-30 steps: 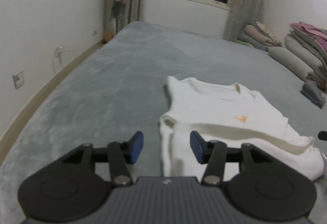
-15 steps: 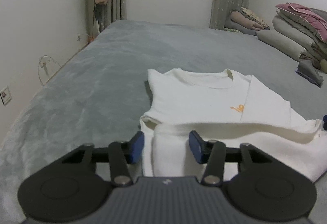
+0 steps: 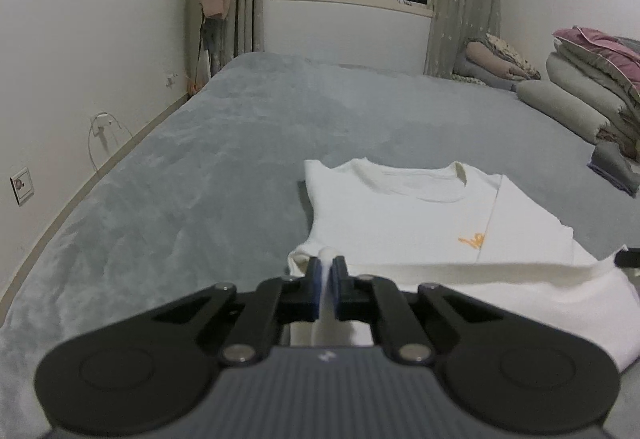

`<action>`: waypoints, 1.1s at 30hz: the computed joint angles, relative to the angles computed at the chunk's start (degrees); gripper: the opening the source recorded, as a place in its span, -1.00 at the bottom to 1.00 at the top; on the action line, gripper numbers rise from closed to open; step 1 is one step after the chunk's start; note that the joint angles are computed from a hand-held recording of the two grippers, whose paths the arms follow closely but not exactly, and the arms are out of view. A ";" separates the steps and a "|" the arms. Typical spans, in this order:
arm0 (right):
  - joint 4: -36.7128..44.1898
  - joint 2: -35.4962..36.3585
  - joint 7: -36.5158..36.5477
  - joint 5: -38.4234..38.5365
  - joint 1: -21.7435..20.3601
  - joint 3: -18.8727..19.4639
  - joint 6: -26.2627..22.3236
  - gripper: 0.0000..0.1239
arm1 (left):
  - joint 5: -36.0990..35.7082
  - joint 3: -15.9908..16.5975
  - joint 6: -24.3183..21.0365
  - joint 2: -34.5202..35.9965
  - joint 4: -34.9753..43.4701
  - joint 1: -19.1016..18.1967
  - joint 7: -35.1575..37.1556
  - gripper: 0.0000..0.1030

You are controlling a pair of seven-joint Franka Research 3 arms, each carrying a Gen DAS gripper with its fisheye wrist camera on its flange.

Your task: Fold clothes

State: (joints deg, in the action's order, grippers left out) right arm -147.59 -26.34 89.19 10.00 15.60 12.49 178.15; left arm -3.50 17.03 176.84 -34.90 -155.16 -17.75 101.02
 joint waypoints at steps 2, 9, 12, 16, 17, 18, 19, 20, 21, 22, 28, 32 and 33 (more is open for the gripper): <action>0.38 0.58 0.93 -0.90 -1.93 1.80 0.17 -0.87 | 0.03 -1.00 -0.46 0.68 0.25 1.06 -0.80 -0.91; 2.58 1.44 8.59 -7.32 -15.98 14.04 3.79 -0.89 | 0.37 -5.77 1.89 2.46 1.46 6.23 -6.23 -0.98; 5.53 2.48 12.42 -9.81 -24.46 21.07 4.73 -0.89 | 3.13 -11.15 4.79 5.21 3.18 12.28 -11.08 -1.00; 9.99 5.02 17.57 -14.83 -34.41 29.79 2.41 -0.89 | 5.20 -10.85 3.88 9.62 6.81 12.53 -14.56 -1.00; 10.72 5.66 18.63 -16.00 -35.73 31.04 1.59 -0.89 | 4.86 -8.37 2.09 9.99 7.51 9.89 -13.85 -1.00; 11.44 6.46 19.47 -17.03 -36.44 31.80 0.20 -0.89 | 3.45 -4.36 -0.33 9.83 8.19 5.63 -11.91 -1.00; 11.75 6.98 20.22 -18.00 -36.82 32.22 -0.77 -0.89 | 1.43 -1.39 -2.72 9.57 8.86 2.53 -9.84 -1.00; 11.91 7.38 20.98 -18.97 -37.14 32.56 -1.52 -0.89 | -0.67 0.51 -4.33 9.16 9.26 0.89 -8.29 -0.98; 11.92 7.79 21.47 -19.78 -36.95 32.43 -2.03 -0.89 | -2.52 1.91 -4.55 8.88 9.34 -0.13 -6.98 -0.92; 11.81 8.05 21.98 -20.53 -36.69 32.18 -2.20 -0.89 | -4.41 3.38 -4.82 8.62 9.49 -1.21 -5.64 -0.89; 10.89 9.08 23.89 -21.40 -30.38 26.01 -1.79 -0.83 | -14.88 10.44 -7.52 8.18 10.60 -8.44 2.56 0.02; 9.98 9.64 22.37 -20.09 -22.70 18.51 -1.83 -0.78 | -13.70 4.57 -5.55 9.84 9.46 -4.21 4.56 -0.17; 9.88 9.99 21.78 -19.67 -20.62 16.54 -1.71 -0.78 | -12.92 2.69 -5.87 10.24 9.43 -2.64 4.84 -0.69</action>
State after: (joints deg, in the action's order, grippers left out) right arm -137.71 -16.35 110.96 -9.68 -5.02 29.04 176.44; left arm -16.42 19.73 170.96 -24.66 -145.73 -20.39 105.86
